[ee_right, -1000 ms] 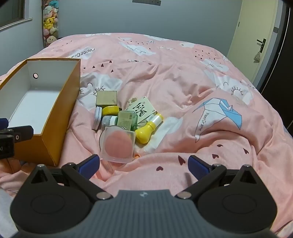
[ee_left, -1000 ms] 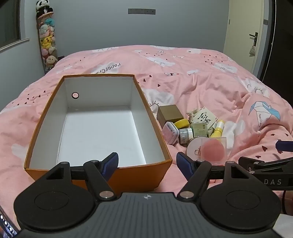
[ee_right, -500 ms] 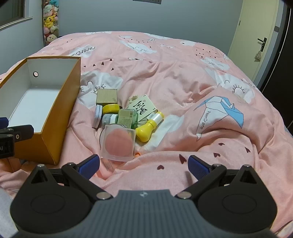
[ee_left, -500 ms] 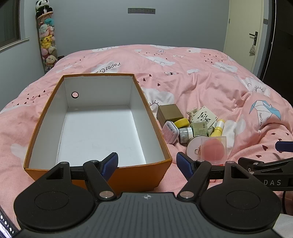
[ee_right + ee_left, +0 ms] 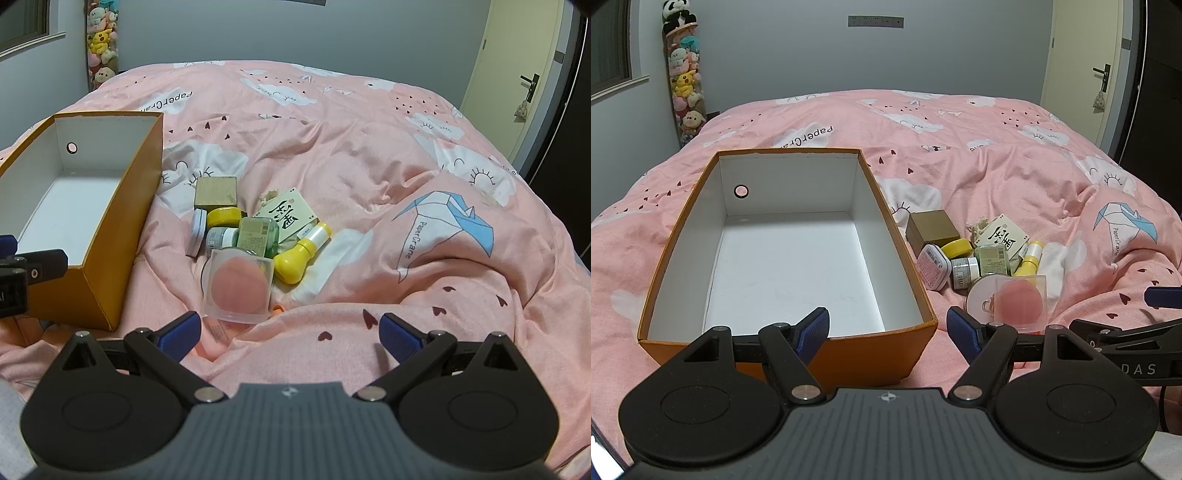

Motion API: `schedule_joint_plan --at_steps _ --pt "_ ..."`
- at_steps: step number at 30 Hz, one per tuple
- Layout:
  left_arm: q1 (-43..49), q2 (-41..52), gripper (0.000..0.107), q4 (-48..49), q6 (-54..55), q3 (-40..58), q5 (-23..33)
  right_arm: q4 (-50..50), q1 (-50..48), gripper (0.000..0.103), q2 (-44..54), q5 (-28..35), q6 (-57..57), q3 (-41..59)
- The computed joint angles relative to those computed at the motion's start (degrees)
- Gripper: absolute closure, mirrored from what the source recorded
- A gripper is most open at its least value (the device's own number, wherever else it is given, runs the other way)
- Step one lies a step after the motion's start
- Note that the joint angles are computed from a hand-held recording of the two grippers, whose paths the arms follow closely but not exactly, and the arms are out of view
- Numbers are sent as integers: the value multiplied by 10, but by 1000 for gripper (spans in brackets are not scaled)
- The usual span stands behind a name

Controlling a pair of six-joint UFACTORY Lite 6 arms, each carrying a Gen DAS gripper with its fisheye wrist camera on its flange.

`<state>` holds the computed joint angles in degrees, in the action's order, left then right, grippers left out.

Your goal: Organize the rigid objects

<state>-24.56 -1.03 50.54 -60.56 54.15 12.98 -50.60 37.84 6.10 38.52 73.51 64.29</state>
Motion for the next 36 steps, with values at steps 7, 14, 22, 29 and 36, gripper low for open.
schedule_joint_plan --at_steps 7,14,22,29,36 --pt "0 0 22 4 -4 -1 0 3 -1 2 1 0 -3 1" --pt "0 0 22 1 -1 0 -1 8 -2 2 1 -1 -7 1" --pt "0 0 22 -2 2 0 0 11 -3 2 2 -2 -9 2" --pt "0 0 22 -2 2 0 -1 11 -3 2 3 -2 -10 3" --pt "1 0 22 -4 4 0 -1 11 -3 2 4 -2 -10 3"
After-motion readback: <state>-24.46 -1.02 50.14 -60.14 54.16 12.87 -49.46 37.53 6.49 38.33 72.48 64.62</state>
